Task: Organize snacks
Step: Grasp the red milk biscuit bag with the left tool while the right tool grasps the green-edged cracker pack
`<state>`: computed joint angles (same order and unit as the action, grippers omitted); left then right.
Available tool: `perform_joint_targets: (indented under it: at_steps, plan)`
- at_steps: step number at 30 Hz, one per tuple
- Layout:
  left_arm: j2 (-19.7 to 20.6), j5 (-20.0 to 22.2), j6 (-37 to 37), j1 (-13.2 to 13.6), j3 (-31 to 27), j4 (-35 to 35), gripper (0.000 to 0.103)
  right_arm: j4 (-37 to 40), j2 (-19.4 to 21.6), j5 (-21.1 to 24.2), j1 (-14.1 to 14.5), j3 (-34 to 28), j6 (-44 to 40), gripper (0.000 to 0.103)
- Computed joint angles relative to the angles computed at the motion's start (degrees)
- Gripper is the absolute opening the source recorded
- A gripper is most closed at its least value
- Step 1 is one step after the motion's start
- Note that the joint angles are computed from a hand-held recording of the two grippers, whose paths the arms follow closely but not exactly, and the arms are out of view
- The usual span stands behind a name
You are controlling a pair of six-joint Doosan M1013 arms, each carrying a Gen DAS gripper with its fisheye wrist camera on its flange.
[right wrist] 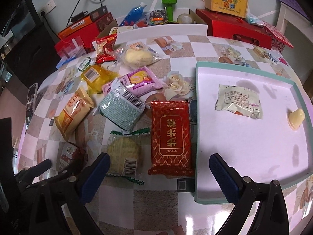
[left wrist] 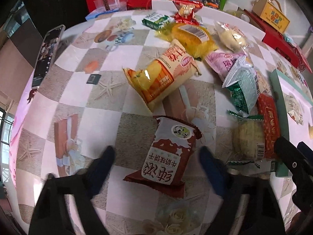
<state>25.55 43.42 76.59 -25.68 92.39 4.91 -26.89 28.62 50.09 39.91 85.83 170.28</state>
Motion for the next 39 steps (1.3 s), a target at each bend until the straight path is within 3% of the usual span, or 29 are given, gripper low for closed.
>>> perform_joint_targets:
  at_steps: [5, 7, 10, 19, 39]
  plan:
    - [0.89, 0.81, 1.03, 0.28, -0.71, -1.66, 0.061, 0.81, 0.56, -0.29, -0.05, -0.55, -1.88, 0.096]
    - [0.87, 0.34, 0.96, 0.37, -0.77, -1.98, 0.049, 1.05, 0.86, -0.58, 0.03, -0.89, -2.92, 0.091]
    - [0.82, 0.03, 0.38, 0.93, -0.76, -2.66, 0.042, 1.18, 1.33, -1.27, 0.21, -1.42, -4.49, 0.089]
    - [0.96, -0.08, -1.88, 2.01, -0.7, -2.04, 0.041, 3.12, 3.27, -1.15, 0.52, -3.87, -10.26, 0.072]
    - [1.24, 0.83, -3.96, 1.71, -1.12, 0.29, 0.041, 6.81, 5.95, 0.18, 0.42, -6.85, -18.51, 0.061]
